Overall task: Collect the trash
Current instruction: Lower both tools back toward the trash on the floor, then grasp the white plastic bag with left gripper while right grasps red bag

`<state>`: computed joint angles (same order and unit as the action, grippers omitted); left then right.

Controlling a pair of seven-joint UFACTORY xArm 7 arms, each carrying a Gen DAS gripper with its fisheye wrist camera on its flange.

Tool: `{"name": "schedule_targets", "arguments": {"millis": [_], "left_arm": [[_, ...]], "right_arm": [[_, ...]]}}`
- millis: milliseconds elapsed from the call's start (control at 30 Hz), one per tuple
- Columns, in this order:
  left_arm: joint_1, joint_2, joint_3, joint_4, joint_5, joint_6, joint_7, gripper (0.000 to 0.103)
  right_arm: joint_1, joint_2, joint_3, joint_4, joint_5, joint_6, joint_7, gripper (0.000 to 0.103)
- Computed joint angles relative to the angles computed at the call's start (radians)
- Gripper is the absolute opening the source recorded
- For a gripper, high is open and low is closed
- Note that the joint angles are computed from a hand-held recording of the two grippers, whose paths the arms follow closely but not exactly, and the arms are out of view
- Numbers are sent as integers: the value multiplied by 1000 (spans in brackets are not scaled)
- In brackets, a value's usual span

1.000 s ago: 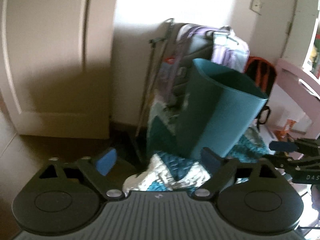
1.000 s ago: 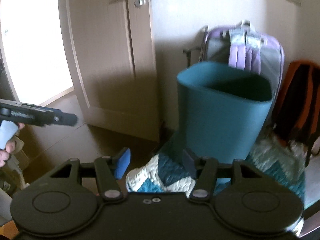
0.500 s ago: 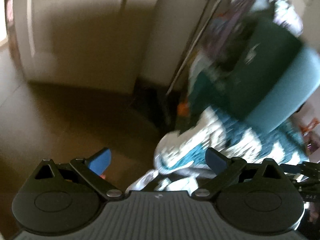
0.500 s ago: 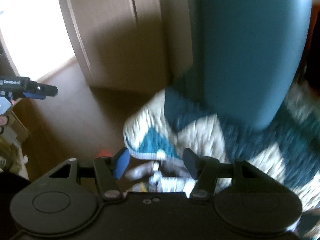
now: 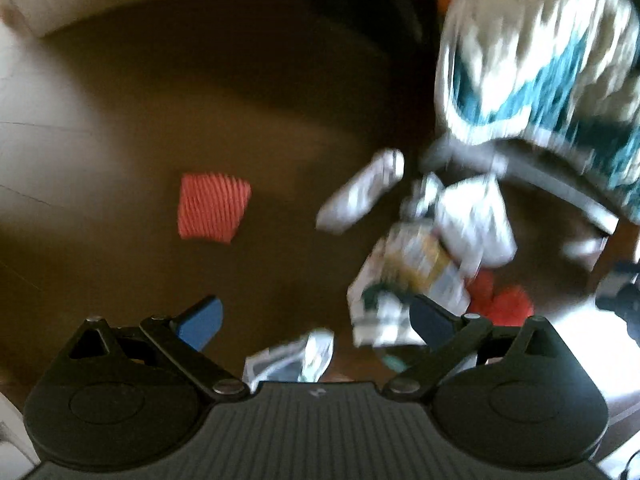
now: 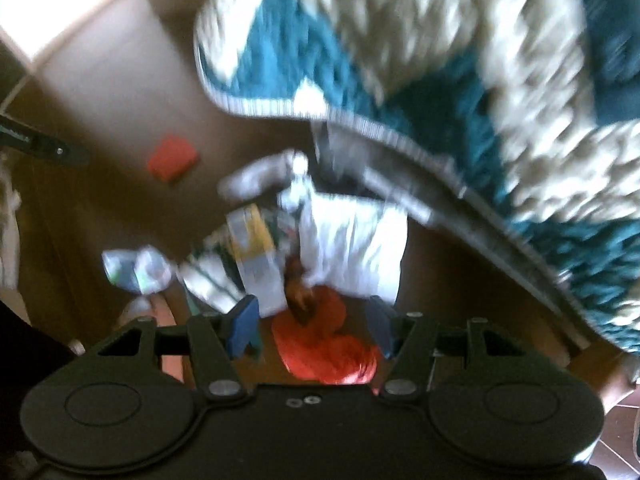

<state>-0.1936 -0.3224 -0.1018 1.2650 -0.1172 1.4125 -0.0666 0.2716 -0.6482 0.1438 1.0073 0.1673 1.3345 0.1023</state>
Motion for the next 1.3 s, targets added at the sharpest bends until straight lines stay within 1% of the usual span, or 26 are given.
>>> {"name": "schedule_targets", "arguments": {"millis": [67, 200, 400, 500, 633, 700, 733, 833, 900, 933, 967, 1033, 1100, 1133, 1200, 1233, 1267, 1300], "left_arm": [[-10, 0, -10, -51, 16, -6, 28, 100], [-29, 3, -24, -161, 47, -33, 78, 100], [-48, 16, -33, -294, 58, -51, 101, 100], [-49, 38, -34, -338, 65, -69, 90, 100], [-57, 59, -37, -394, 84, -116, 102, 100], [-61, 70, -40, -411, 95, -135, 102, 97], [-62, 77, -39, -414, 96, -140, 100, 94], [-64, 99, -37, -420, 85, -164, 88, 88], [-67, 115, -38, -420, 84, -175, 80, 79], [-68, 123, -38, -419, 82, -179, 79, 72], [-70, 129, -39, -418, 80, -184, 79, 67], [-77, 135, -43, -423, 76, -196, 70, 62], [-77, 136, -41, -425, 73, -202, 64, 56], [-78, 134, -42, -424, 72, -200, 54, 52], [-76, 136, -41, -420, 72, -199, 31, 43], [-72, 134, -38, -421, 71, -201, 19, 37], [-69, 133, -33, -421, 66, -202, 12, 30], [-65, 131, -30, -421, 61, -200, 6, 28]], "right_arm": [[4, 31, 2, -27, -3, 16, -11, 59], [20, 79, 3, -97, -19, 2, -69, 59], [85, 121, 13, -191, -26, -18, -254, 59], [113, 119, 32, -243, -51, -50, -339, 59], [148, 113, 45, -319, -81, -124, -451, 59], [162, 107, 50, -347, -92, -147, -496, 59], [165, 106, 56, -360, -102, -159, -507, 59], [172, 110, 64, -384, -116, -189, -523, 59], [172, 106, 76, -405, -137, -228, -521, 61], [170, 106, 85, -413, -156, -247, -514, 59], [166, 110, 91, -419, -173, -264, -505, 59], [155, 135, 94, -413, -196, -275, -480, 58], [146, 156, 89, -407, -219, -284, -472, 55], [143, 162, 86, -406, -229, -287, -472, 54], [138, 164, 75, -406, -238, -293, -480, 49], [137, 161, 71, -406, -240, -293, -485, 48], [136, 156, 66, -406, -237, -293, -490, 45], [138, 152, 63, -405, -227, -291, -489, 41]]}}
